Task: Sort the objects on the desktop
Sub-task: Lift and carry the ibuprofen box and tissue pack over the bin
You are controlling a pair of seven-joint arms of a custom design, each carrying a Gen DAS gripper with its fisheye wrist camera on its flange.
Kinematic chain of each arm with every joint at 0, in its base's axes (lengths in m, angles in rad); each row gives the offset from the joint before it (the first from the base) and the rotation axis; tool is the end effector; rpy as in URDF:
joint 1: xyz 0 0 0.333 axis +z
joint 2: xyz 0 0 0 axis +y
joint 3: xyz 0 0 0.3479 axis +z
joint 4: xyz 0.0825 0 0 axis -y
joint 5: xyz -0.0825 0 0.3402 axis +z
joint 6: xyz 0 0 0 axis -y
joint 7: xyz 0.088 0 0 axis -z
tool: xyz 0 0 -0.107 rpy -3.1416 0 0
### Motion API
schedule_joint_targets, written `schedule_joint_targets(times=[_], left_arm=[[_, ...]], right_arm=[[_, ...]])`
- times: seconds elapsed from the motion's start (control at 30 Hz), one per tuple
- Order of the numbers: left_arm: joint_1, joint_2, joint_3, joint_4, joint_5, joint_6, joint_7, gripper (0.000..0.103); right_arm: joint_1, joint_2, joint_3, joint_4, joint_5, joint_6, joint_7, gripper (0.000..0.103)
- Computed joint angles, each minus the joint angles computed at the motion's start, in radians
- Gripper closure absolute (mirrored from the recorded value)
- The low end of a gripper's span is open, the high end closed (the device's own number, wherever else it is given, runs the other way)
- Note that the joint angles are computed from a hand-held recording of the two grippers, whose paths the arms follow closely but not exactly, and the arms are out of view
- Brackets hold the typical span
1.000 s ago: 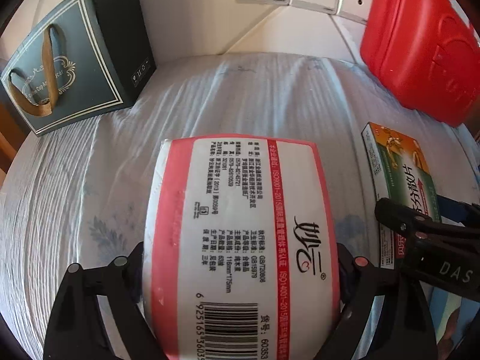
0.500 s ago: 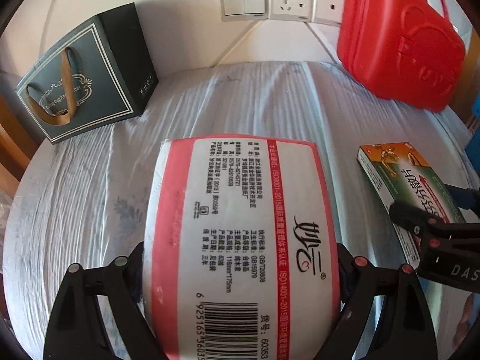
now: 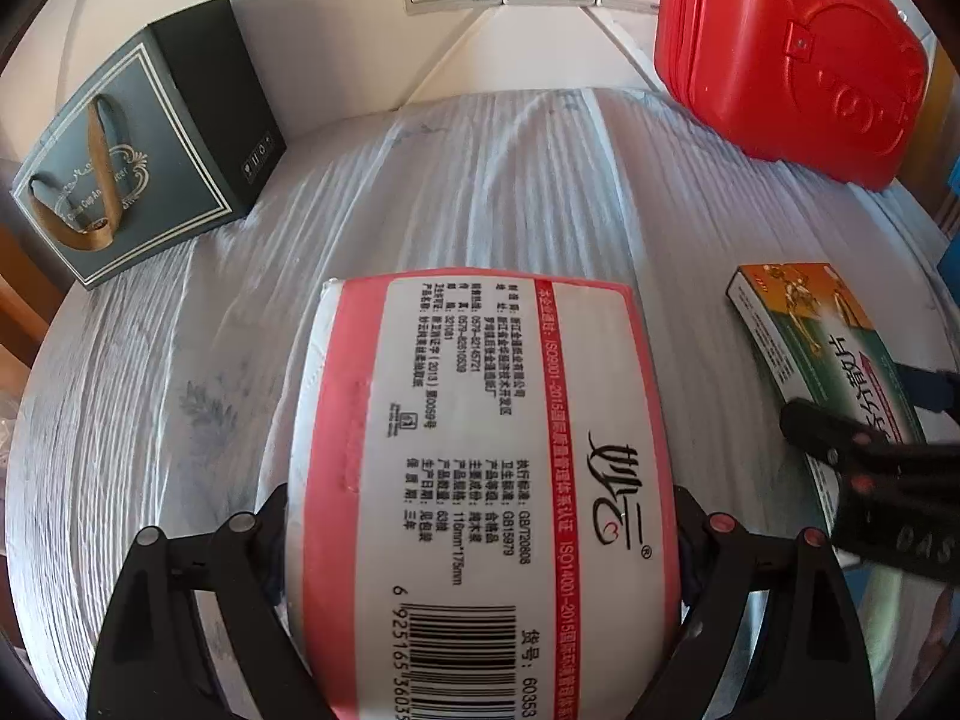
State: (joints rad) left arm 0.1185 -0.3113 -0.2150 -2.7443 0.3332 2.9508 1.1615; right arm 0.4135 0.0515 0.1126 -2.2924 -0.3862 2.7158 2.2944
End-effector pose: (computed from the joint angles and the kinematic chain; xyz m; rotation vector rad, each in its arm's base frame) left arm 0.3795 -0.0609 0.4288 -1.8871 1.8978 -0.4363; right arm 0.4435 0.2725 0.4283 -2.0903 1.8458 -0.3857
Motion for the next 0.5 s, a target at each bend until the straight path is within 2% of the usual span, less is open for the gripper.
schedule_joint_targets(times=[0.13,0.23,0.5], left_arm=[[-0.029,-0.069,0.019,-0.015,-0.034,-0.015,0.01,0.013],[-0.064,-0.153,0.034,-0.024,-0.076,-0.041,0.032,0.013],[-0.17,-0.438,0.028,-0.019,-0.173,-0.191,0.08,0.013]], right_arm=[[-0.012,-0.098,0.003,-0.055,-0.147,0.037,0.121,0.016],[-0.038,-0.186,0.023,-0.1,-0.14,0.079,0.131,0.016],[-0.129,-0.506,0.153,-0.172,-0.18,0.022,0.161,0.016]])
